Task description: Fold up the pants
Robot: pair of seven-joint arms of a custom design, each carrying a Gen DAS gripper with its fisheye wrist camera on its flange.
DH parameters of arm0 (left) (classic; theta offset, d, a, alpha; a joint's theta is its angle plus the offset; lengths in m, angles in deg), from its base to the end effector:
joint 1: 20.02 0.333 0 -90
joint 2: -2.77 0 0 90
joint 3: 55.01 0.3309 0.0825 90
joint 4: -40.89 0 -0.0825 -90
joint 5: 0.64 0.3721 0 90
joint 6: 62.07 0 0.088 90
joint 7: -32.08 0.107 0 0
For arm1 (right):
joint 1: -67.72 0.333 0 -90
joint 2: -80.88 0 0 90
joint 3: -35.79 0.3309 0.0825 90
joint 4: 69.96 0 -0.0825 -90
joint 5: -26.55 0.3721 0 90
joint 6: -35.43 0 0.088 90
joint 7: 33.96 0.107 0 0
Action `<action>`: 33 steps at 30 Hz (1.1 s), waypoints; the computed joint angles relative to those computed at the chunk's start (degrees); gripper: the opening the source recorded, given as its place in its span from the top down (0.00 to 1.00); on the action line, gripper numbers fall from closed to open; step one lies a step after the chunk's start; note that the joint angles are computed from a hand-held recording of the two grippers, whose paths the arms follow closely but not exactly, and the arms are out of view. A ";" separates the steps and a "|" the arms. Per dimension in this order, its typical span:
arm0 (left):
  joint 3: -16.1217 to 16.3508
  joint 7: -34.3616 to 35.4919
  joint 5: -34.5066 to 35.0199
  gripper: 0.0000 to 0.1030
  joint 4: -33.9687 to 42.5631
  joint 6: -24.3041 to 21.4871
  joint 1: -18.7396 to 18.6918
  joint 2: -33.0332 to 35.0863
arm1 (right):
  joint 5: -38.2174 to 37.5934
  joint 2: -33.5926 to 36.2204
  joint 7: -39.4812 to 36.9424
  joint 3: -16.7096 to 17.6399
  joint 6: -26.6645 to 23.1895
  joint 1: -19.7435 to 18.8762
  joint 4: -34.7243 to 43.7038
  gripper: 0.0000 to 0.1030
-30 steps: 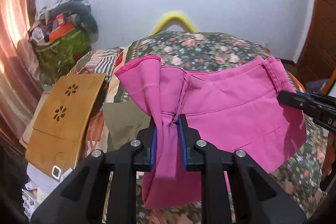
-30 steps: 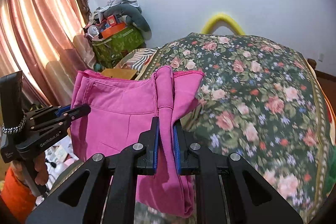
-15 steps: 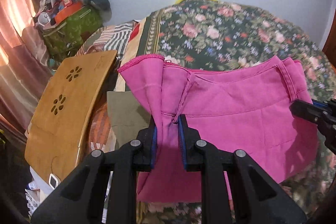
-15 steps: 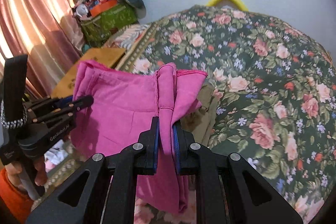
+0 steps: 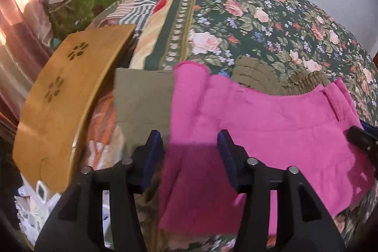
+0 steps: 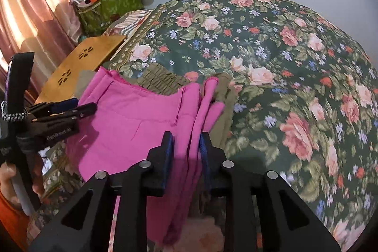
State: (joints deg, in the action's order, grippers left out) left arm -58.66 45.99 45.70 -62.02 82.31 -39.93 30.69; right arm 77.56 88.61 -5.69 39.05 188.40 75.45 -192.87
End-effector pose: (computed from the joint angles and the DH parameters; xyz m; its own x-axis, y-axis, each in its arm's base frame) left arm 0.6153 -0.2705 0.3211 0.3260 -0.9430 -0.0665 -0.8143 -0.2444 -0.5264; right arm 0.5712 0.0866 0.3961 0.5508 -0.8167 -0.1723 -0.7255 -0.3664 -0.5826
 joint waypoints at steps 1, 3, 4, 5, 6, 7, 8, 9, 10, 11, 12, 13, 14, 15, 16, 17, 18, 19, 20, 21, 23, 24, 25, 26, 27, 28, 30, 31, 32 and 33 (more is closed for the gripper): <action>0.04 -0.03 0.17 0.51 -0.79 -0.74 -0.23 -0.85 | 0.12 -0.93 0.02 -0.15 -0.54 -0.22 -0.83 0.74; -0.24 -0.37 0.68 0.51 -3.49 -1.19 -0.21 -3.46 | 0.78 -2.55 -0.42 -0.55 -1.81 -0.56 -2.05 0.65; -0.55 -0.69 0.87 0.51 -4.83 -0.93 -0.05 -4.83 | 1.63 -4.22 -1.23 -0.86 -2.64 -0.81 -3.29 0.63; -0.78 -1.50 1.47 0.51 -6.43 -0.48 -0.04 -6.54 | 2.41 -5.06 -2.11 -1.14 -3.07 -0.78 -3.82 0.63; -1.04 -2.54 2.30 0.51 -7.93 -0.41 -0.17 -8.35 | 2.98 -6.46 -3.16 -1.44 -3.40 -0.72 -4.81 0.63; -1.37 -3.76 3.29 0.51 -9.26 -0.40 -0.31 -10.08 | 3.79 -8.71 -4.83 -1.87 -3.81 -0.68 -6.28 0.63; -1.84 -5.10 4.46 0.51 -10.84 -0.10 -0.41 -12.20 | 4.34 -10.20 -5.77 -2.32 -4.16 -0.44 -7.14 0.63; -2.48 -6.26 5.53 0.51 -12.10 -0.11 -0.49 -14.12 | 5.30 -12.04 -7.16 -2.90 -4.58 -0.23 -8.15 0.63; -3.19 -7.55 6.71 0.51 -13.26 -0.34 -0.61 -16.05 | 7.08 -14.97 -9.38 -3.72 -5.38 -0.03 -9.63 0.63; -4.07 -9.14 8.24 0.51 -14.60 -0.73 -0.90 -18.56 | 8.29 -17.05 -10.79 -4.40 -5.58 0.36 -10.68 0.63; -5.07 -10.15 9.26 0.51 -15.29 -1.57 -0.99 -20.29 | 9.65 -19.95 -12.56 -5.22 -5.82 0.75 -12.07 0.63; -6.31 -11.56 10.85 0.51 -16.22 -2.84 -1.44 -22.71 | 10.92 -22.27 -14.10 -6.02 -5.93 1.25 -13.18 0.63; -7.51 -12.42 11.90 0.51 -16.75 -3.87 -1.57 -24.48 | 12.45 -25.33 -15.68 -6.87 -5.98 1.76 -14.55 0.63; -8.72 -13.29 12.88 0.51 -17.06 -4.86 -1.71 -25.89 | 13.25 -28.28 -16.50 -7.77 -6.60 2.12 -15.74 0.63; -9.97 -13.89 13.58 0.51 -17.45 -5.89 -1.95 -27.52 | 13.40 -31.06 -16.64 -8.69 -7.75 2.35 -16.74 0.63; -11.47 -14.58 14.35 0.51 -17.85 -7.48 -2.50 -29.58 | 13.52 -33.25 -16.59 -9.47 -8.66 2.59 -17.49 0.63; -12.85 -15.61 15.29 0.51 -18.14 -8.90 -2.88 -31.16 | 13.62 -36.18 -16.51 -10.32 -9.67 2.70 -18.57 0.63; -14.02 -16.48 16.09 0.51 -18.43 -9.80 -3.13 -32.51 | 14.00 -39.24 -16.73 -11.23 -10.58 2.90 -19.73 0.63; -15.40 -17.54 16.95 0.51 -18.84 -10.87 -3.62 -34.23 | 14.16 -41.29 -17.01 -12.02 -11.20 3.09 -20.43 0.63; -16.97 -18.83 17.97 0.51 -19.24 -12.35 -4.21 -35.99 | 14.30 -43.95 -17.25 -12.66 -11.70 3.16 -21.53 0.63; -19.74 -20.84 19.14 0.51 -19.70 -15.28 -5.16 -38.63 | 14.74 -49.83 -17.97 -14.12 -12.62 3.20 -23.83 0.63; -20.93 -21.67 19.43 0.51 -19.96 -16.51 -5.62 -39.76 | 14.63 -52.42 -18.00 -14.62 -12.92 3.08 -24.85 0.63; -22.44 -23.05 19.85 0.51 -20.30 -18.15 -6.26 -41.18 | 14.44 -55.09 -17.86 -15.18 -13.36 2.92 -25.91 0.63; -23.71 -24.04 20.05 0.51 -20.45 -19.66 -6.76 -42.21 | 14.22 -57.85 -17.67 -15.79 -13.85 2.71 -27.03 0.63; -24.80 -24.82 20.31 0.51 -20.66 -20.92 -7.19 -43.11 | 13.96 -60.41 -17.21 -16.44 -14.43 2.46 -28.02 0.63; -26.05 -25.56 20.72 0.51 -20.74 -22.37 -7.68 -43.91 | 13.39 -62.75 -16.45 -16.90 -15.09 2.08 -28.94 0.63; -29.42 -26.47 21.89 0.51 -19.94 -27.77 -8.73 -44.52 | 12.24 -66.00 -15.73 -17.66 -15.90 1.64 -30.33 0.63; -31.11 -26.78 22.64 0.51 -19.30 -30.78 -9.35 -44.31 | 11.79 -67.78 -15.38 -17.88 -16.05 1.32 -31.13 0.63; -32.19 -27.04 23.25 0.50 -18.75 -33.04 -10.02 -44.10 | 11.60 -69.89 -15.01 -17.99 -15.81 0.83 -32.27 0.63; -32.85 -27.51 23.82 0.49 -18.57 -34.45 -10.77 -44.02 | 11.42 -71.34 -14.54 -18.09 -15.53 0.57 -33.04 0.63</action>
